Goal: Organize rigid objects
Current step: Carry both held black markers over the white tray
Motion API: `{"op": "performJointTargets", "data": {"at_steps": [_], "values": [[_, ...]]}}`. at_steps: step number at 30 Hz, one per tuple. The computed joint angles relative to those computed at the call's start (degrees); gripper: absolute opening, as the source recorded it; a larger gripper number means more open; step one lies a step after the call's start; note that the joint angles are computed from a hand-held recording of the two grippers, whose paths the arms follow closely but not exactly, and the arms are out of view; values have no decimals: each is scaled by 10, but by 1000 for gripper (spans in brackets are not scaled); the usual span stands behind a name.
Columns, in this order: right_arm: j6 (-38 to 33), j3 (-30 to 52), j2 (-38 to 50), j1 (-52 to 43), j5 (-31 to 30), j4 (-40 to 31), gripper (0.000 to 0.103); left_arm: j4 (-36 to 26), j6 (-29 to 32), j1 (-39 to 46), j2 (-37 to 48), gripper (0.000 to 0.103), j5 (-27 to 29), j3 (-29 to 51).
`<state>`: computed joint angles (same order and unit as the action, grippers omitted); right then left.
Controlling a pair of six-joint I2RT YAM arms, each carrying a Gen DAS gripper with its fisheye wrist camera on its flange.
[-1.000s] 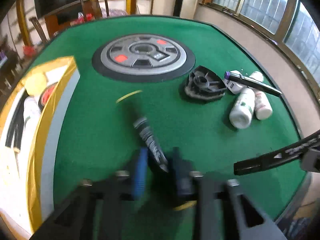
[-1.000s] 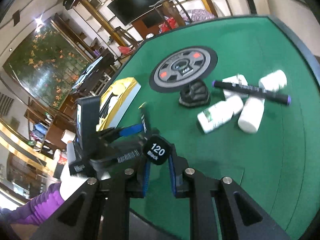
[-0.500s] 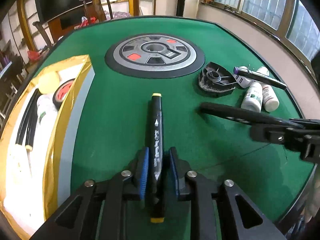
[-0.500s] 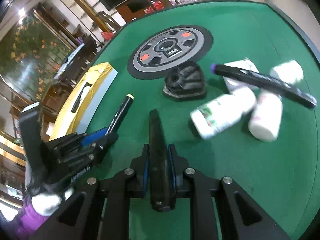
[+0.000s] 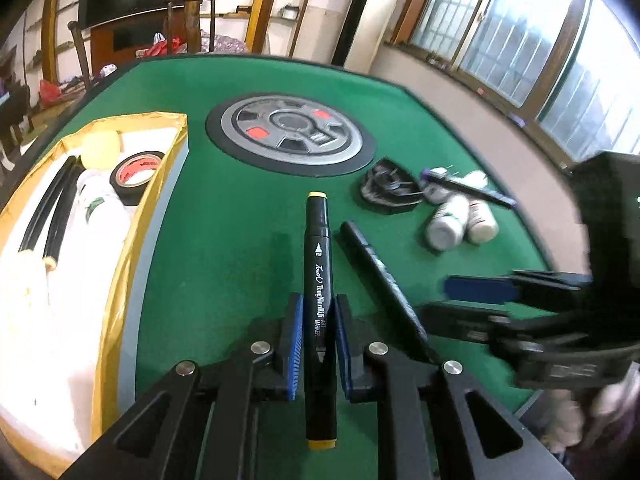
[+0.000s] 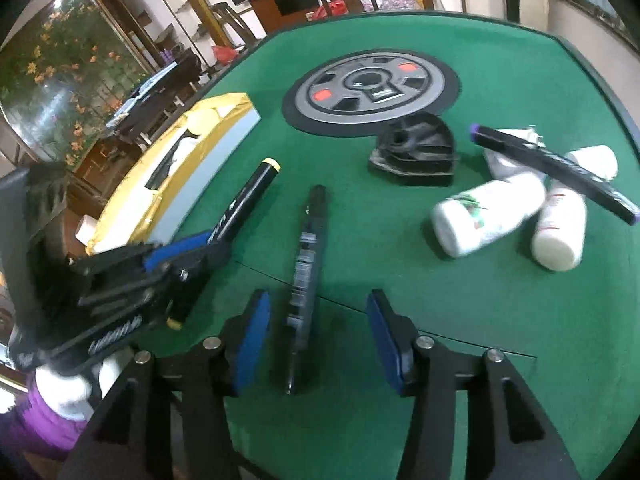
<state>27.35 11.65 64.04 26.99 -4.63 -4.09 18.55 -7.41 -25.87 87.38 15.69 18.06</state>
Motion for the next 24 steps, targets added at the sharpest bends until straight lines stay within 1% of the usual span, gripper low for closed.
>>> {"op": "performJointTargets", "data": {"at_steps": [1,3,5,6,7,9,11,13,15,18,19,21,24], "values": [[8,8,18,17,13,10,50,-13,1,10,-34,15,12,-15],[27,28,67,61,66,27,50,-41,10,35,-89,15,35,-34],[54,60,150,110,131,47,50,-90,32,76,-154,15,62,-48],[62,69,183,122,144,57,48,-117,46,100,-184,15,74,-51],[73,76,203,155,196,68,42,-155,69,136,-221,15,90,-54],[82,95,226,180,231,53,14,-206,109,199,-268,15,116,-54],[85,86,216,177,209,67,14,-255,165,285,-296,15,149,-46],[93,82,202,177,206,63,14,-272,209,360,-288,15,171,-34],[99,71,165,177,197,59,14,-269,242,421,-242,15,187,-14],[113,71,91,194,196,18,14,-256,278,490,-165,15,202,16],[115,76,66,199,193,2,14,-250,284,501,-152,15,201,20],[121,89,49,211,188,-16,14,-231,292,516,-121,15,196,27],[126,113,41,227,167,-22,14,-186,288,515,-67,15,170,40]]}}
